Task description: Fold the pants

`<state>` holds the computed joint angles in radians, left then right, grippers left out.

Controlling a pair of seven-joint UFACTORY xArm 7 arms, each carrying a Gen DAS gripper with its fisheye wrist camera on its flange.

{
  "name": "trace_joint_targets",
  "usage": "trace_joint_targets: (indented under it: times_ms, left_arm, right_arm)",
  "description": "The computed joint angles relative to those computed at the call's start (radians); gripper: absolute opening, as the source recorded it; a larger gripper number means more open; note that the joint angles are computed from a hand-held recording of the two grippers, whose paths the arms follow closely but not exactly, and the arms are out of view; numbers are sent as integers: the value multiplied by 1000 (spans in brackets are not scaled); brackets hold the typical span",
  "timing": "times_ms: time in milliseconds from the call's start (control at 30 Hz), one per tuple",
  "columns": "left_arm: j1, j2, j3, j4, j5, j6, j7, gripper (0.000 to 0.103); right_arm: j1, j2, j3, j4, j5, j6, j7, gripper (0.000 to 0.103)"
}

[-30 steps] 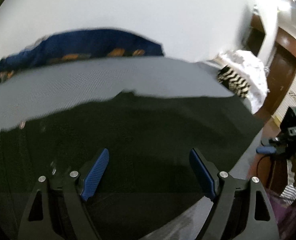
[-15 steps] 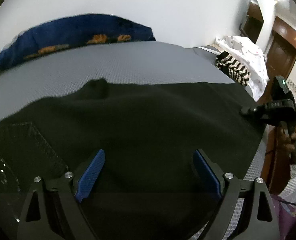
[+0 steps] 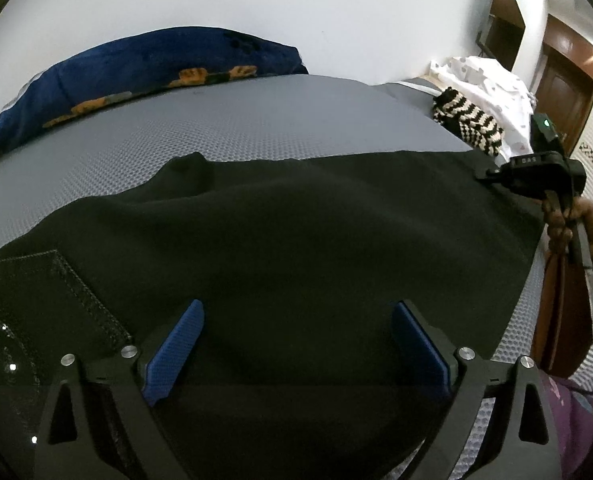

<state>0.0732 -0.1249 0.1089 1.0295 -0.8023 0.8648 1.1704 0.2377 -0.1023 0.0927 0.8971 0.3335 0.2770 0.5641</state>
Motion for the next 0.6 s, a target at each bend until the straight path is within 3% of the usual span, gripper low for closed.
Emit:
trace_joint_targets:
  times_ms: [33, 133, 200, 233, 267, 333, 367, 500, 600]
  left_arm:
    - [0, 0, 0, 0, 0, 0, 0, 95]
    - [0, 4, -2, 4, 4, 2, 1, 97]
    - [-2, 3, -5, 2, 12, -5, 1, 98]
    - [-2, 3, -6, 1, 15, -8, 2, 98]
    - [-3, 2, -7, 0, 17, -10, 1, 98]
    - [-4, 0, -6, -2, 16, -12, 2, 98]
    - [-5, -1, -6, -3, 16, -12, 2, 98]
    - [-10, -8, -10, -13, 27, -29, -3, 98]
    - [-15, -12, -12, -19, 39, -42, -8, 98]
  right_arm:
    - [-55, -51, 25, -62, -27, -24, 55, 0]
    - [-125, -246, -14, -257, -138, -35, 210, 0]
    - [-267, -399, 57, -314, -291, 107, 327, 5]
    - [-288, -478, 55, -351, -332, 164, 352, 16]
    - [-267, -555, 22, -397, -330, 178, 372, 16]
    - [-165, -663, -50, -492, -213, 110, 335, 18]
    - [-135, -695, -48, -516, -181, 85, 338, 23]
    - [-127, -739, 74, -547, -177, 53, 443, 29]
    - [-115, -635, 124, -494, -203, -25, 485, 29]
